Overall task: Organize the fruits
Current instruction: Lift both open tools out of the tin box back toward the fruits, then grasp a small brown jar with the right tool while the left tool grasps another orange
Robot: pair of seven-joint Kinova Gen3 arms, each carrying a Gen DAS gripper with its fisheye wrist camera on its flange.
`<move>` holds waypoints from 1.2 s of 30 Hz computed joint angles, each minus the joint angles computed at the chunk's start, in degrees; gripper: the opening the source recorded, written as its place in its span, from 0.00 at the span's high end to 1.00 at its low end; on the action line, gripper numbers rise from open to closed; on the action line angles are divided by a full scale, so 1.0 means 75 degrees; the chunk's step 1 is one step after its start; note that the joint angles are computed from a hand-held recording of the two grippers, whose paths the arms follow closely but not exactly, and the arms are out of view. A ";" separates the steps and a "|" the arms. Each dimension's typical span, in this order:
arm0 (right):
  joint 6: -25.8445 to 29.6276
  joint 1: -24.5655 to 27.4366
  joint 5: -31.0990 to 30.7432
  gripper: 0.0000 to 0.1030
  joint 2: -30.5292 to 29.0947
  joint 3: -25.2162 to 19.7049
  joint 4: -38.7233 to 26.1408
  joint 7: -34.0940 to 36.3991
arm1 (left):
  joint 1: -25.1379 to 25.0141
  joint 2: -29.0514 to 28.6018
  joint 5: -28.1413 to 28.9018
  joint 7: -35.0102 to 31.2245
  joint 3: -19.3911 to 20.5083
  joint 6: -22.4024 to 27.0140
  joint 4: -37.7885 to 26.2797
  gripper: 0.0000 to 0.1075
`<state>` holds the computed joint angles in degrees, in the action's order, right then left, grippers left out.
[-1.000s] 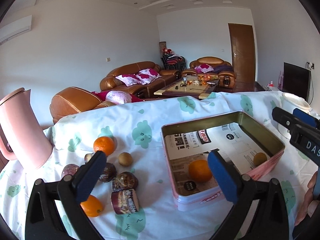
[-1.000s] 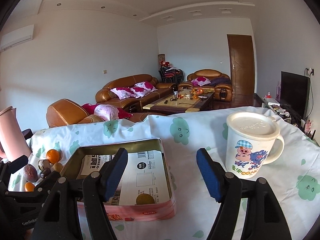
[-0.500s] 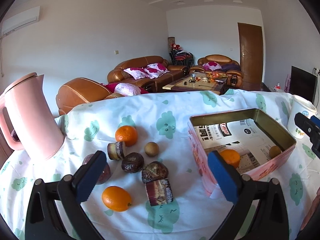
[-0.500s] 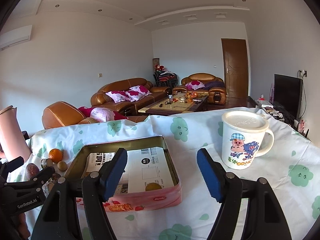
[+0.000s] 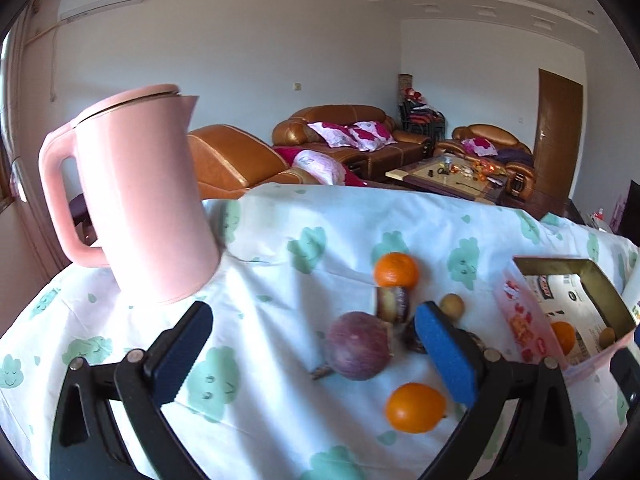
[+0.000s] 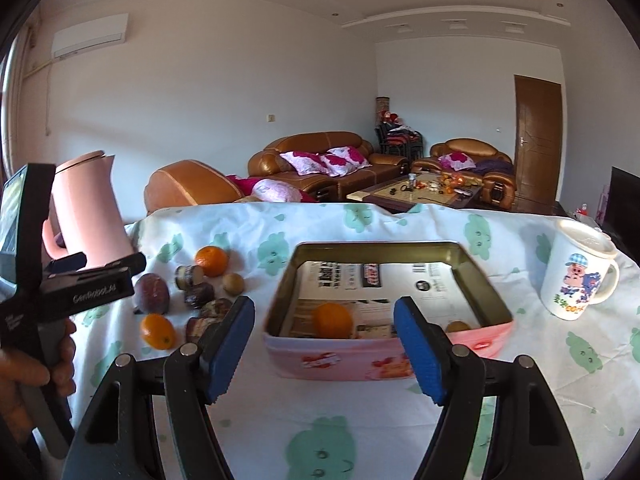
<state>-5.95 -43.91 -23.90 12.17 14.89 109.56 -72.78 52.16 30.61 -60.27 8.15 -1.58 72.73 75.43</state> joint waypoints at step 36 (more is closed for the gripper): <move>0.2847 0.2491 0.2105 0.68 0.1167 -0.3584 -0.2223 -0.2185 | -0.1042 -0.1283 0.0467 -0.0685 0.0789 -0.2013 0.1459 0.17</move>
<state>15.40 -25.23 -8.11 20.92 -11.99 92.88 -89.17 44.35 20.99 -56.77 3.02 4.34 57.63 86.37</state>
